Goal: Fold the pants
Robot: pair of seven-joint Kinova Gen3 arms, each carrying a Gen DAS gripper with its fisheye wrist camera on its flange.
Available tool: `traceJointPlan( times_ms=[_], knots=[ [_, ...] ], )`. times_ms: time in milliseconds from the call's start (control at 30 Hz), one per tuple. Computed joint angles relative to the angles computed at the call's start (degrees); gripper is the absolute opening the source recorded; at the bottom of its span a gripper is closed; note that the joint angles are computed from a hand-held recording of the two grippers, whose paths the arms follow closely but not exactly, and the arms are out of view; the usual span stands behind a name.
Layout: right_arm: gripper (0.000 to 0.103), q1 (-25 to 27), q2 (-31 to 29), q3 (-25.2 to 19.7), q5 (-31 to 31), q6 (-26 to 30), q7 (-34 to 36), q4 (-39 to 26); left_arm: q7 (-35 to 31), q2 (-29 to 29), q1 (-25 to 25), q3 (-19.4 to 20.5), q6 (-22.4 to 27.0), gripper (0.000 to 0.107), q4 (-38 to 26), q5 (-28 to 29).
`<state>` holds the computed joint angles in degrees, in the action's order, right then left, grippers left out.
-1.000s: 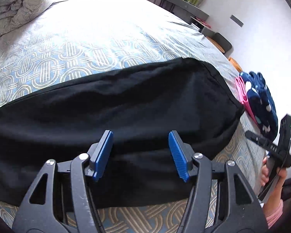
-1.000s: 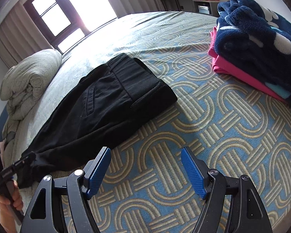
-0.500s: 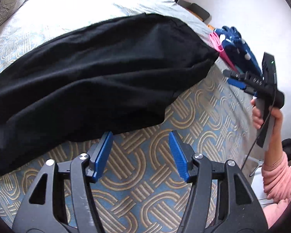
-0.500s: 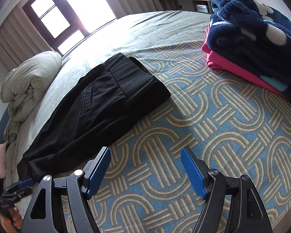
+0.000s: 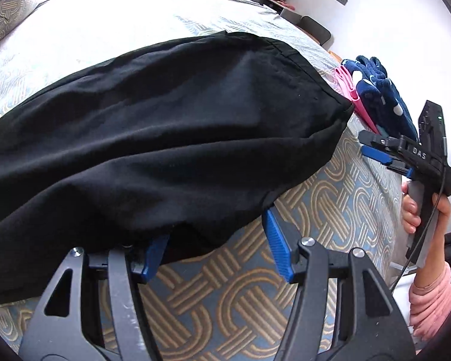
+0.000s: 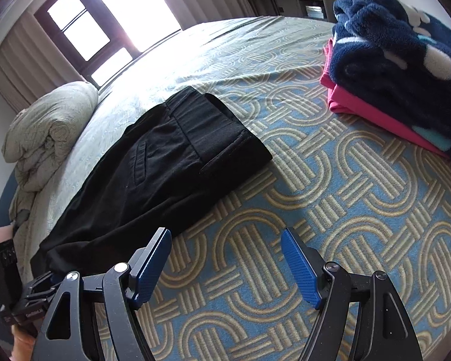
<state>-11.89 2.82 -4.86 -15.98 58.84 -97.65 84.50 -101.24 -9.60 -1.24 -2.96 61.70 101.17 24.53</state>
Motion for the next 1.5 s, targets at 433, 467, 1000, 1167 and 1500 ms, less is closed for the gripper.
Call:
traceJointPlan(
  times_ms=[433,467,1000,1167,1500],
  knots=[
    [0.085,5.3,9.6,-2.6,-11.3,-3.7,-2.9,-6.2,3.6,-1.4,1.9,1.0,-1.1,0.027,0.4,-0.4],
    [0.063,2.6,9.7,-0.8,-9.0,-3.8,-4.4,-6.8,4.3,-2.1,1.9,1.8,-1.2,0.027,0.5,-1.4],
    [0.016,3.6,-2.8,2.5,0.0,-3.6,-1.2,2.1,9.1,-8.1,10.4,9.3,1.9,0.027,2.0,-8.8],
    [0.035,6.4,-5.2,4.4,-4.8,-3.0,2.3,7.5,11.1,-9.1,11.4,8.6,2.4,0.027,3.8,-8.6],
    [0.060,3.9,-7.1,3.2,2.9,-3.2,-0.6,7.0,14.1,-9.8,11.5,9.9,1.8,0.035,4.3,-9.8]
  ],
)
